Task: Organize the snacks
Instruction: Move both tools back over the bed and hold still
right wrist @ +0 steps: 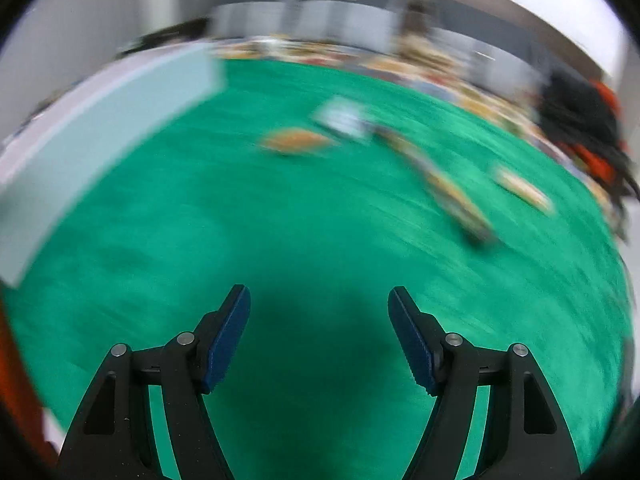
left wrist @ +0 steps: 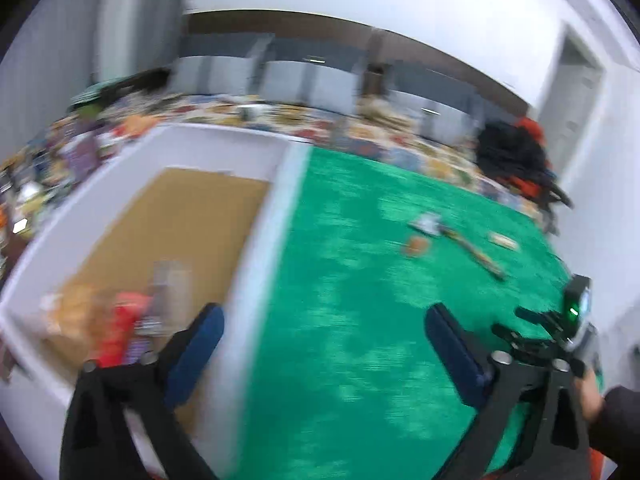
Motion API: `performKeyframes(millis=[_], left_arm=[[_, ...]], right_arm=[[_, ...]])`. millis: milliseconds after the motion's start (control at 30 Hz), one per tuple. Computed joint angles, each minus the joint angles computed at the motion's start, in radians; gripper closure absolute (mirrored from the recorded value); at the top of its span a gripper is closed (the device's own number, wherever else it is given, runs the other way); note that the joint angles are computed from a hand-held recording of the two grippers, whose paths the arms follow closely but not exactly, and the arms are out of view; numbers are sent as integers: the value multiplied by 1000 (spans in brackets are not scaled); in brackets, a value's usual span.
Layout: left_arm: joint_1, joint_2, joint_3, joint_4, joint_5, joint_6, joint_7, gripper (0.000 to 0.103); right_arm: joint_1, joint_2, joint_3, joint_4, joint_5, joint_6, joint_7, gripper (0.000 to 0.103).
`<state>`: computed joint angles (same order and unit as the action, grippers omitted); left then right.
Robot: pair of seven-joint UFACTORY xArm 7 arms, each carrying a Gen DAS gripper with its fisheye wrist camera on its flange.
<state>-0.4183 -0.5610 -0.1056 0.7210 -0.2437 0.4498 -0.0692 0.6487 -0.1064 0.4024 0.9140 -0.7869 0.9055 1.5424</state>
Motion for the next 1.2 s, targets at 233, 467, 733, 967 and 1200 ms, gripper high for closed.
performKeyframes(millis=[233,467,733,967,1200], left_arm=[[-56,346,-175,142,95,-90,-124,1],[-83,613,-191,306,587,-107,-506,1],[-144,709,-95,368,751,-93,-606,1],[-158,720,-80,372,728,-88,-595,0],[-161,720,-76,372,728,-88,-595,0]], right_arm=[[-68,-319,13,-273,154,82,115,28],[-130,-383,83,-345,220,49,159,27],[-159,-380,107,-353,239,40,176,15],[-166,-377,109,-355,240,36,179,13],[-166,-379,110,-357,241,34,178,13]])
